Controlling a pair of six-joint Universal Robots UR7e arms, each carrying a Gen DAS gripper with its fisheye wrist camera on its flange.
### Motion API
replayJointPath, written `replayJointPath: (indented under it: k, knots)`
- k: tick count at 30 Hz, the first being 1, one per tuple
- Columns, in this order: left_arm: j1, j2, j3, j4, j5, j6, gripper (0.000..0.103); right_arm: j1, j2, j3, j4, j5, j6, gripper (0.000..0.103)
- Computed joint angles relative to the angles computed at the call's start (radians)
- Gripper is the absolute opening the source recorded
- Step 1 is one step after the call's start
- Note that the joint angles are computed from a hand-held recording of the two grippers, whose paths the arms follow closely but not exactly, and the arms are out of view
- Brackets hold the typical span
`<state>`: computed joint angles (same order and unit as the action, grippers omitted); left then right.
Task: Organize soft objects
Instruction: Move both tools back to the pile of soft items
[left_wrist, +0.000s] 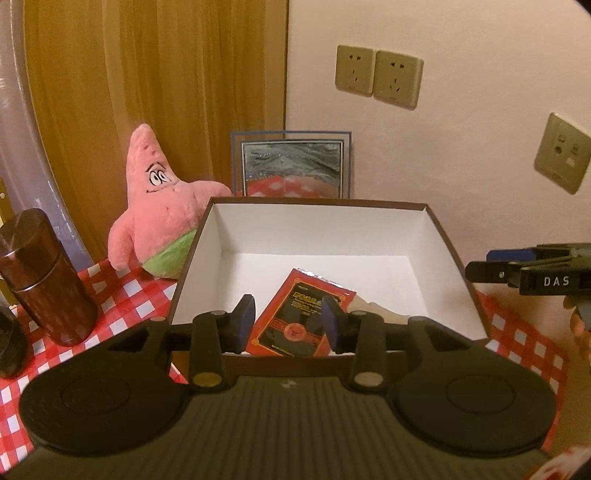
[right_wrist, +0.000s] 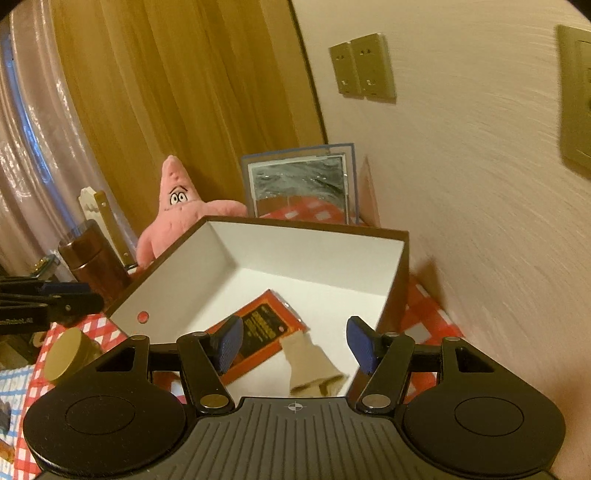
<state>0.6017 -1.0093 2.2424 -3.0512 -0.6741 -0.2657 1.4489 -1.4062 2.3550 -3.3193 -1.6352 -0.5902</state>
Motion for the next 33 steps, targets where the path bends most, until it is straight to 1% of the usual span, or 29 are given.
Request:
replayJointPath:
  k: [5,9,14,17,23,26,29,33]
  knots:
    - [-0.051,-0.055,0.056,0.025,0.018,-0.059,0.037,-0.004,-0.073,0.054,0.01,0.014,0.015,0.062]
    - [-0.1,-0.116,0.112,0.082,0.04,-0.138,0.038,-0.006,-0.135,0.099,0.021,0.024,0.019,0.062]
    - [-0.174,-0.221,0.189,0.229,0.073,-0.283,0.038,0.002,-0.206,0.156,0.039,0.018,0.033,0.062]
    - [-0.223,-0.297,0.231,0.355,0.092,-0.389,0.038,0.015,-0.241,0.194,0.041,0.002,0.03,0.062]
    - [-0.323,-0.471,0.291,0.708,0.113,-0.679,0.038,0.05,-0.288,0.28,0.027,-0.037,0.03,0.062]
    - [-0.363,-0.559,0.31,0.878,0.094,-0.815,0.038,0.066,-0.296,0.32,0.014,-0.049,0.04,0.062]
    - [-0.402,-0.636,0.326,1.036,0.063,-0.94,0.038,0.078,-0.3,0.356,0.016,-0.042,0.069,0.062]
    - [-0.455,-0.723,0.35,1.184,0.01,-1.057,0.038,0.118,-0.27,0.39,0.004,-0.057,0.096,0.062]
